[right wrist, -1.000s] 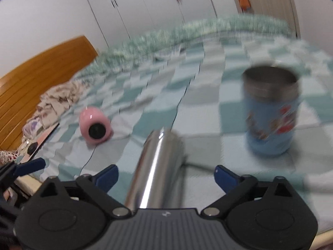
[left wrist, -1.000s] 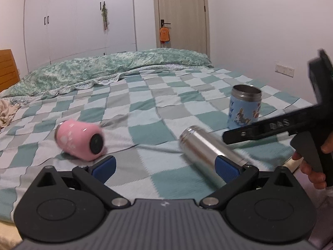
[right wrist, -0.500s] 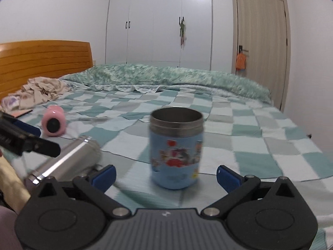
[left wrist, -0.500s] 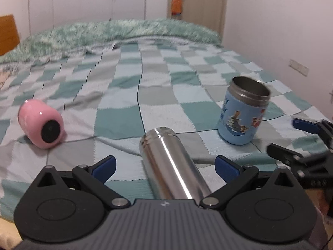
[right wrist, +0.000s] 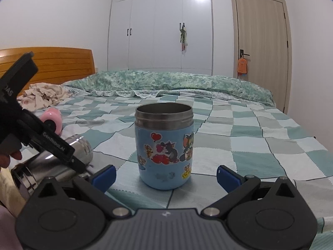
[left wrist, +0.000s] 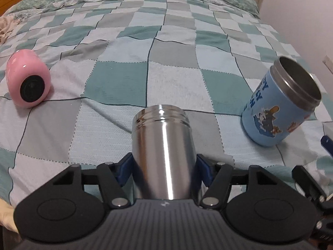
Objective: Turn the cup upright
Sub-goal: 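Turn the silver bottle upright with the left tool and lower it beside the blue cup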
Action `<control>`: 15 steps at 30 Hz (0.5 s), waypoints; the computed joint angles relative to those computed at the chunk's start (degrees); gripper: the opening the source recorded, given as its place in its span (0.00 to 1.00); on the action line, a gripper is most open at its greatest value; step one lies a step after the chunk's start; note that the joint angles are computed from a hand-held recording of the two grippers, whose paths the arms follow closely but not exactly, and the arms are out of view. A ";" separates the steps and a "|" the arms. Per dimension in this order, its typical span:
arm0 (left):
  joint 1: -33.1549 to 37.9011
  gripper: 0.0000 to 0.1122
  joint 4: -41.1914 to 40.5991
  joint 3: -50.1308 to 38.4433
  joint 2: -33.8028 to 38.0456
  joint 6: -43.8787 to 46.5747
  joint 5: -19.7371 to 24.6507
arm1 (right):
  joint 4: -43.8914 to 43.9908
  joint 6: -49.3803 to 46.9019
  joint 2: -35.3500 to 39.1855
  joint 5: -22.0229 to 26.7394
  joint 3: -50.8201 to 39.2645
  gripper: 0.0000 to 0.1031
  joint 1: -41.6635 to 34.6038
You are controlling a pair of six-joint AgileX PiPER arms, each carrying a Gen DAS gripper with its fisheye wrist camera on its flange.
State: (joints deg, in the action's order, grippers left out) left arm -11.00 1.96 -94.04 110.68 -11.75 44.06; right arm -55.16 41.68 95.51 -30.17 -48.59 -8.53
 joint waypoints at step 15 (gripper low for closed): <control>-0.72 0.57 2.64 23.74 -19.28 -3.36 -22.39 | 7.25 -7.42 -4.16 -6.10 6.98 1.00 -1.25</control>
